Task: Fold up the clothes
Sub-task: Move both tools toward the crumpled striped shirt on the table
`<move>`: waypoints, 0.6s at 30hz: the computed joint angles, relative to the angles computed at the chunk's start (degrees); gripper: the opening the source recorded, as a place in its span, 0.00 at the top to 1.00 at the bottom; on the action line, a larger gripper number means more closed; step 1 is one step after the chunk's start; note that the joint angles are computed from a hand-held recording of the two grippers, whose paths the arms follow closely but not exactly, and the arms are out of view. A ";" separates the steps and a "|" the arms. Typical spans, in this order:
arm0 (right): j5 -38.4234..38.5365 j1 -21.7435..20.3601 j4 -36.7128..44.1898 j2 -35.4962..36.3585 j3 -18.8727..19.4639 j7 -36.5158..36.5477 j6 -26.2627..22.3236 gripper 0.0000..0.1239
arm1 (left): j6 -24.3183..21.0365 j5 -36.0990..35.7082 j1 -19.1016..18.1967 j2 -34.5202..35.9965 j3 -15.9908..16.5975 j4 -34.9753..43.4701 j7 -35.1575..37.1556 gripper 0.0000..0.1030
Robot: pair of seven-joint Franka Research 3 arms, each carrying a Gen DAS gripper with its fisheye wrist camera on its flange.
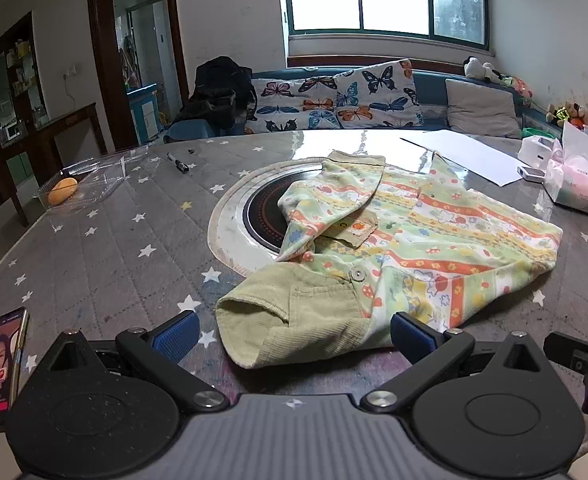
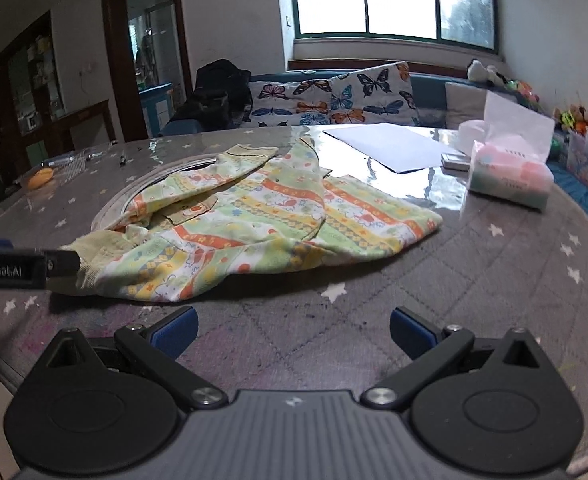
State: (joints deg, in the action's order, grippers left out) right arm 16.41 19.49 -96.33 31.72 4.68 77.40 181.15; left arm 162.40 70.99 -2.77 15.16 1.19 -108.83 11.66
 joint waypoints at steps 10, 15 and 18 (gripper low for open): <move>-2.81 5.75 0.41 -0.32 -7.37 5.59 -2.58 0.17 | -0.07 -1.98 0.01 0.18 -0.75 -0.31 2.61 0.00; -5.60 7.47 2.41 0.68 -9.73 8.60 -4.85 0.17 | 0.05 -4.56 -0.25 1.09 -0.62 0.42 5.80 0.00; -7.00 7.34 3.46 1.20 -9.66 9.56 -5.90 0.17 | 0.36 -6.07 -0.39 1.57 -0.42 0.99 7.52 0.00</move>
